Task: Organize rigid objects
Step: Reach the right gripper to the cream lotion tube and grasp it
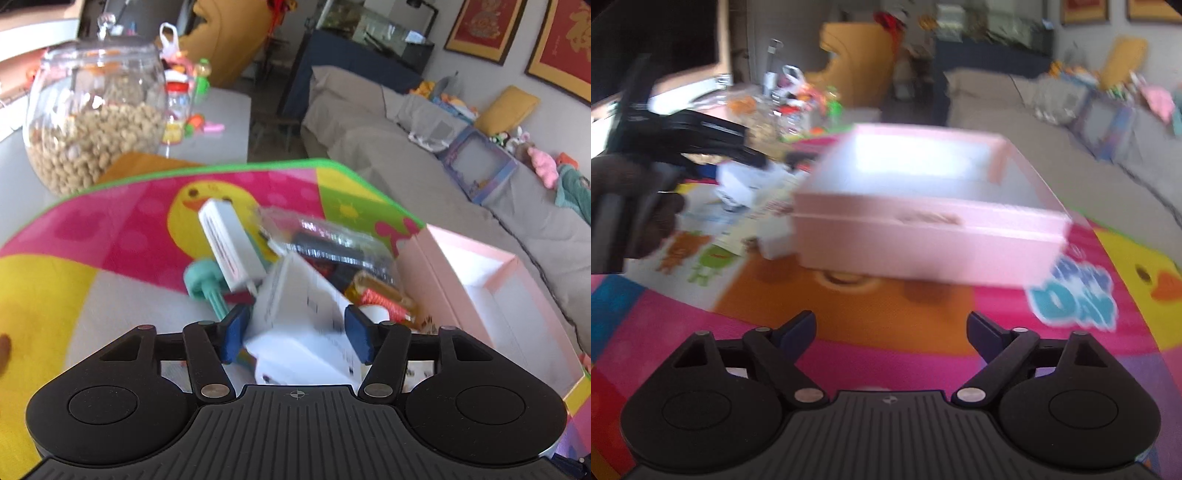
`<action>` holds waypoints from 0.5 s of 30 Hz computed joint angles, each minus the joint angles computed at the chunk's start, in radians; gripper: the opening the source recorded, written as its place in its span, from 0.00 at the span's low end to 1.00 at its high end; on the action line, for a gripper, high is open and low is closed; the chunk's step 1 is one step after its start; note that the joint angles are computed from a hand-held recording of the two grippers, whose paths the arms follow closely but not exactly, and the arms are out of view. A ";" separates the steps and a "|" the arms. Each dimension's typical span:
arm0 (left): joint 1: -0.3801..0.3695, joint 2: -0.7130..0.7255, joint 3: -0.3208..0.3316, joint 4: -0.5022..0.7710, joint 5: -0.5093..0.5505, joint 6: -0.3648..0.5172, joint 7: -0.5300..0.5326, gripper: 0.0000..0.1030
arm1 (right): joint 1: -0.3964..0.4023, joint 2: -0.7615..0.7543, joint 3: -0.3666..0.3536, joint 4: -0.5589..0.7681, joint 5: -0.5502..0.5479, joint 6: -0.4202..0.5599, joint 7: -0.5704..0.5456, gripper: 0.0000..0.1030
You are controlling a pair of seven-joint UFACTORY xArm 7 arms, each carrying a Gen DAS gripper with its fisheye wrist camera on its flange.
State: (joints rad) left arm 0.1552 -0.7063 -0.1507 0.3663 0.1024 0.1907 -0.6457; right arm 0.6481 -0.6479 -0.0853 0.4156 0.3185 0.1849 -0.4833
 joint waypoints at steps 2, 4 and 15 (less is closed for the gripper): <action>-0.037 -0.037 0.021 -0.039 -0.001 -0.017 0.029 0.55 | 0.042 0.016 0.018 0.014 -0.007 -0.014 -0.018 0.58; -0.095 -0.101 0.058 -0.081 -0.013 0.002 0.076 0.54 | 0.082 0.044 0.024 0.036 0.001 -0.027 -0.020 0.58; -0.135 -0.673 0.060 -0.263 -0.061 0.361 0.252 0.41 | 0.079 0.133 0.120 0.075 -0.050 -0.132 0.068 0.43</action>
State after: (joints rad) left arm 0.0198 -1.3792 -0.0902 0.1036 0.0414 0.5520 -0.3942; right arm 0.7267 -0.5153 0.0344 0.4907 0.2682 0.0530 -0.4158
